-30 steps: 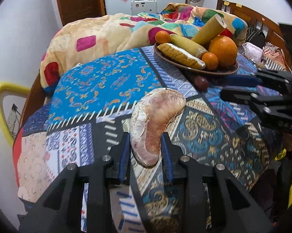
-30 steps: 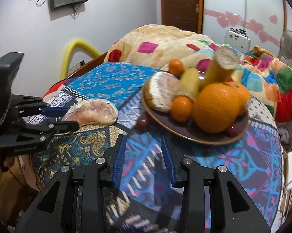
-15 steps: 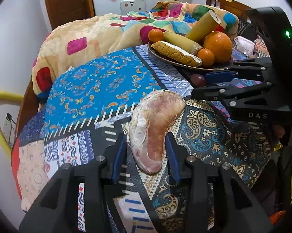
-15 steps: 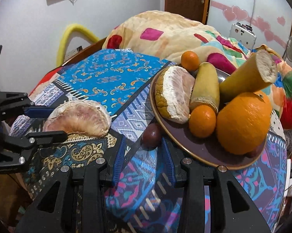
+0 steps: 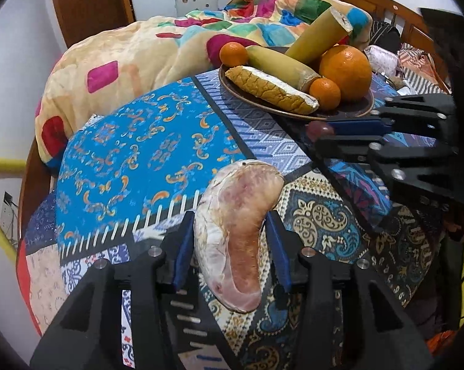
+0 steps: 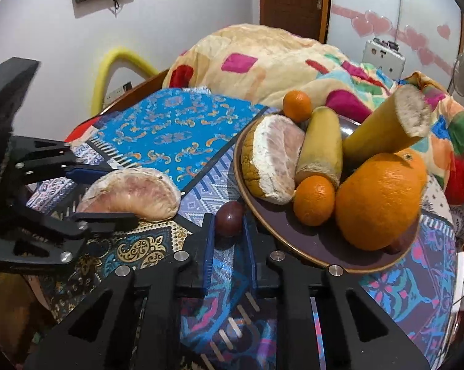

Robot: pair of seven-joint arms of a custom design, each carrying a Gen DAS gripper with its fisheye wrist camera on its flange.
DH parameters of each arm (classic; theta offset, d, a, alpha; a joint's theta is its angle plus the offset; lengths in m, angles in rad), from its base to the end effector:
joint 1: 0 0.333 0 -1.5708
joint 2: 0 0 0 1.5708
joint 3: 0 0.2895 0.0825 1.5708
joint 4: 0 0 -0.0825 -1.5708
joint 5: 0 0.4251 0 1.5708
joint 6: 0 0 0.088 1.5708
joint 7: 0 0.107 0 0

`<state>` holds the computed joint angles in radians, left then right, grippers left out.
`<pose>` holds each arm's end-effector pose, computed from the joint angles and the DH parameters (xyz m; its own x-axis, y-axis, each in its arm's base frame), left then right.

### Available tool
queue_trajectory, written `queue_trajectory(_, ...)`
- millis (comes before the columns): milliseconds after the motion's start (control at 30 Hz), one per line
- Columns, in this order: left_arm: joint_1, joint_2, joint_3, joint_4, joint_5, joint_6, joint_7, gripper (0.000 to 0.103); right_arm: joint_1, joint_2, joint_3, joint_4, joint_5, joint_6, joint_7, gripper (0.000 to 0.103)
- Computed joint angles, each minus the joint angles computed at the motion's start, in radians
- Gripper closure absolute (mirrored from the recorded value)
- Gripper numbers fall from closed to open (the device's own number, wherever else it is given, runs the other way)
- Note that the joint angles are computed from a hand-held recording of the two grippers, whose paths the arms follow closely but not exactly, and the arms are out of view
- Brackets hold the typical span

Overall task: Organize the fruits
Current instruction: 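Lift the pomelo wedge with the left tool while the right grasps another red date, then carry the pomelo wedge and red date to the plate and lower them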

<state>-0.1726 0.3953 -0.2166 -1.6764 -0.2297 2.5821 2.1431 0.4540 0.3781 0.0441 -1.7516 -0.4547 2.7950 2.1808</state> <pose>0.6816 -0.2571 0.3914 -0.6863 -0.7272 -0.0125 -0.6087 0.5837 -0.5374 0.6247 0.3595 0.3828 0.2590 -0.9657 -0.0179 -0.7368 -0.1856 -0.6502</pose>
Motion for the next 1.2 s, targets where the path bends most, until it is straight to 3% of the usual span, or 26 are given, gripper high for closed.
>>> queue_trajectory(300, -0.031, 0.020, 0.011, 0.024, 0.065, 0.020, 0.006, 0.059, 0.025, -0.110, -0.049, -0.132, -0.149, 0.064, 0.154, 0.087)
queue_trajectory(433, -0.061, 0.033, 0.032, 0.043, 0.112, 0.019, -0.062, 0.060, 0.011, -0.158, -0.053, -0.190, -0.214, 0.086, 0.236, 0.087)
queue_trajectory(567, -0.102, 0.006, 0.060, -0.011, 0.200, 0.105, -0.148, 0.063, -0.010, -0.201, -0.052, -0.239, -0.285, 0.089, 0.327, 0.087)
queue_trajectory(667, -0.100, -0.002, 0.049, -0.025, 0.201, 0.117, -0.183, 0.063, -0.029, -0.233, -0.046, -0.272, -0.332, 0.085, 0.381, 0.087)
queue_trajectory(767, -0.096, -0.005, 0.038, -0.022, 0.189, 0.123, -0.204, 0.068, -0.050, -0.262, -0.037, -0.297, -0.382, 0.077, 0.431, 0.087)
queue_trajectory(833, -0.090, -0.012, 0.029, -0.022, 0.173, 0.132, -0.209, 0.078, -0.066, -0.279, -0.031, -0.313, -0.408, 0.077, 0.458, 0.087)
queue_trajectory(900, -0.074, -0.012, 0.008, -0.005, 0.136, 0.117, -0.191, 0.080, -0.081, -0.296, -0.025, -0.328, -0.436, 0.081, 0.489, 0.087)
queue_trajectory(1200, -0.103, 0.015, 0.040, 0.044, 0.201, 0.058, -0.250, 0.076, -0.129, -0.312, -0.005, -0.361, -0.474, 0.115, 0.537, 0.087)
